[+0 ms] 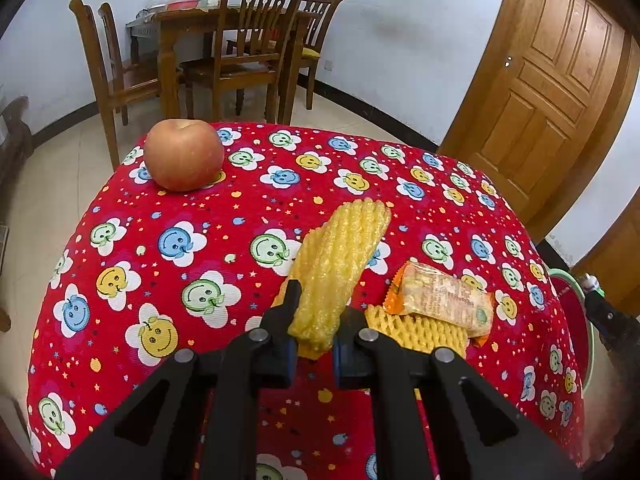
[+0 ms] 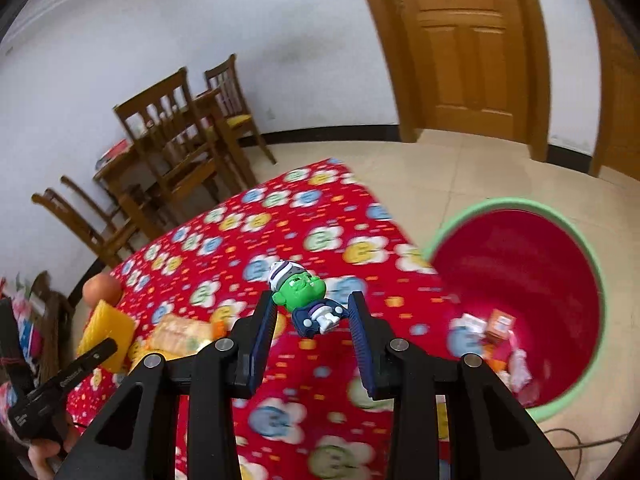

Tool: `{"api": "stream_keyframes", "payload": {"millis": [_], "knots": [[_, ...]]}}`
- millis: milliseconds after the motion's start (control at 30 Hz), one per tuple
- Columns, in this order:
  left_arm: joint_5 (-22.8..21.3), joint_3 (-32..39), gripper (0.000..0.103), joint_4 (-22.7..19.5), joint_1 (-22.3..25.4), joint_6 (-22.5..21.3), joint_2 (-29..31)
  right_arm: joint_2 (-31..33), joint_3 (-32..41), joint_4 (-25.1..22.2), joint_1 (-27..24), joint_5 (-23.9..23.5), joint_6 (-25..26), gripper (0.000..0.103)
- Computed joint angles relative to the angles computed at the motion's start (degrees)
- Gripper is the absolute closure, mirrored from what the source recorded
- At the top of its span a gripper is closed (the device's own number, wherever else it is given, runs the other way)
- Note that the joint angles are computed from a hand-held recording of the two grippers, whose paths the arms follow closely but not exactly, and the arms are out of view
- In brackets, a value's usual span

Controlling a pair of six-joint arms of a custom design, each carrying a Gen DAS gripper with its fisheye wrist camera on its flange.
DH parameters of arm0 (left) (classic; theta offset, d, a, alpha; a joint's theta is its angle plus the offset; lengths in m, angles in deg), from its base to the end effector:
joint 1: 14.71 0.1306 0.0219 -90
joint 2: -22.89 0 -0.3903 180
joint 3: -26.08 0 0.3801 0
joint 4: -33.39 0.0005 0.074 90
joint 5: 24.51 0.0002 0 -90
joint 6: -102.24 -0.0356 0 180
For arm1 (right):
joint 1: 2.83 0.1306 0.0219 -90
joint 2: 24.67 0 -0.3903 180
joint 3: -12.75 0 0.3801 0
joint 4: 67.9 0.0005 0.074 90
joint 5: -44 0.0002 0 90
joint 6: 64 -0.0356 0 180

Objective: Collect trash
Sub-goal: 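Carry the green toy with the right tool over the bucket and release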

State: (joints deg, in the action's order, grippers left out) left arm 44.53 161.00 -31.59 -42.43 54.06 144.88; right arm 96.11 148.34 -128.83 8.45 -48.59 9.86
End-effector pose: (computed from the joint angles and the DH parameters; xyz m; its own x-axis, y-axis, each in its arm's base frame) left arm 0.5943 -0.2985 0.4620 -0.6800 -0.3461 -0.6464 -0.2869 0.9369 -0.1998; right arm 0.6518 0.1311 0.4840 -0.7419 0.1352 -0.6568 -0.0207 0.9744 0.2240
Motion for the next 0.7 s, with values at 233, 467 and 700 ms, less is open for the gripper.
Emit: {"api": "stream_keyframes", "payload": {"millis": [233,467,700], "knots": [[-1.72,4.51,0.091,-2.83,-0.89,-0.51,1.88,-3.15,-5.10,1.33,-3.87,2.01,-2.62,0.065],[-3.27,8.20,0.091,-4.92,-2.30,-1.49,2.85,-4.09,-7.38,1.37,-7.17,3.29,-4.92,0.065],[-2.64,16.14,0.091,-7.81,-4.35,-3.10,6.03,-4.48,-9.75,1.30,-9.55,2.32,-6.45,0.065]]}}
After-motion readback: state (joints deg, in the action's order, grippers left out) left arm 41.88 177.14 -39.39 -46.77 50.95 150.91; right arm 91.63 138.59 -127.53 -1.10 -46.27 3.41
